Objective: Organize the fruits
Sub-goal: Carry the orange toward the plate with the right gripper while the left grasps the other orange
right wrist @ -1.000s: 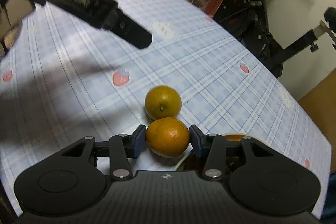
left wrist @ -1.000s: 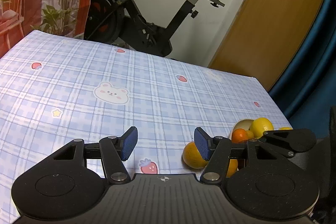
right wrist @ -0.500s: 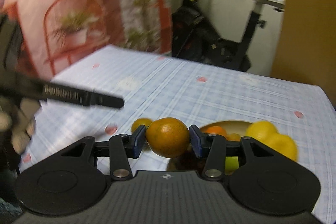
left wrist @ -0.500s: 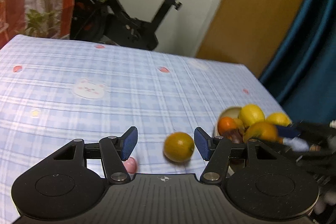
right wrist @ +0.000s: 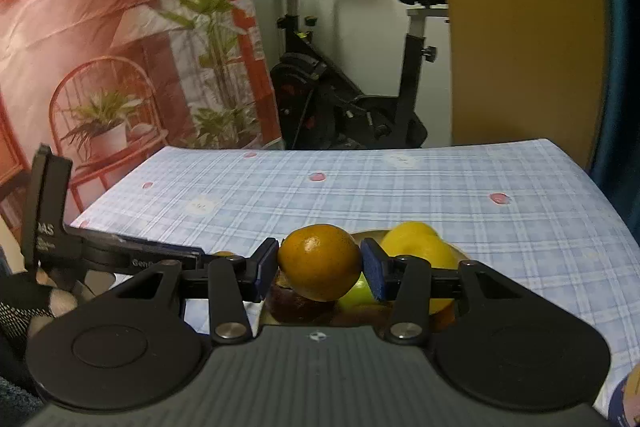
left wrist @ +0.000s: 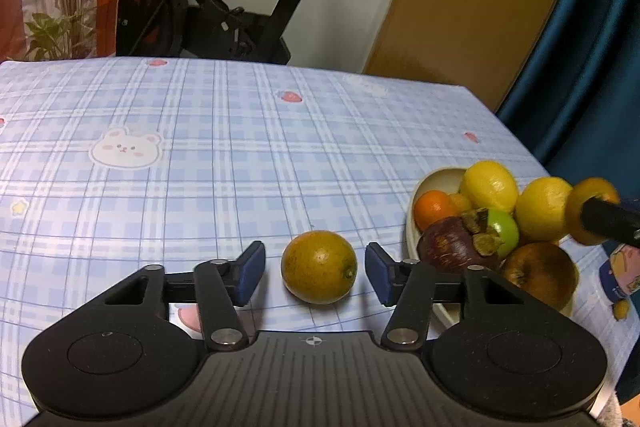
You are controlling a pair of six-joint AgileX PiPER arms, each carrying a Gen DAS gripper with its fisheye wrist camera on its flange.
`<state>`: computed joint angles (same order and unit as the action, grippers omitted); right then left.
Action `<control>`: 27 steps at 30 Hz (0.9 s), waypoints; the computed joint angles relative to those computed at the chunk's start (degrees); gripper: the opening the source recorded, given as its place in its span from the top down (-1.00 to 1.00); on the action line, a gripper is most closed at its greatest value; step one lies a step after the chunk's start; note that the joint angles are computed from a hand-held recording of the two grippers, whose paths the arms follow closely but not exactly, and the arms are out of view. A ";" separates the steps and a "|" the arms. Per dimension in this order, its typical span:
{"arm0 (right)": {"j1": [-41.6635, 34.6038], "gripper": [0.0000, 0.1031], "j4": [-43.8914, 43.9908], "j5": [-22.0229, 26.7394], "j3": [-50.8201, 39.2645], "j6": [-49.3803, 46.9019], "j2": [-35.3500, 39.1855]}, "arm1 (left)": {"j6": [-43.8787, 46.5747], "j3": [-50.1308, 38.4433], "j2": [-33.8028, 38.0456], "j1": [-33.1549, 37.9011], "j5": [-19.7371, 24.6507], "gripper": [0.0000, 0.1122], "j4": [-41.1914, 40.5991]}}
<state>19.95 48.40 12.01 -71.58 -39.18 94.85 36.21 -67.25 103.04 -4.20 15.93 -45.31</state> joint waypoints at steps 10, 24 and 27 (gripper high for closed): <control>-3.53 0.08 14.91 -0.15 4.17 -13.17 -2.53 | -4.82 0.79 -1.16 -1.15 -0.78 0.18 4.30; -7.29 0.08 36.90 0.95 10.69 -33.41 -5.81 | 6.83 4.36 -9.73 -7.78 -1.79 0.18 -3.18; -7.96 0.08 39.61 1.33 11.70 -36.30 -6.42 | 2.70 2.52 -9.13 -9.10 -1.93 0.18 1.48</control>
<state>11.99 88.01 13.34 -59.88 -75.49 88.43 38.91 -64.73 93.91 -13.31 14.00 -43.83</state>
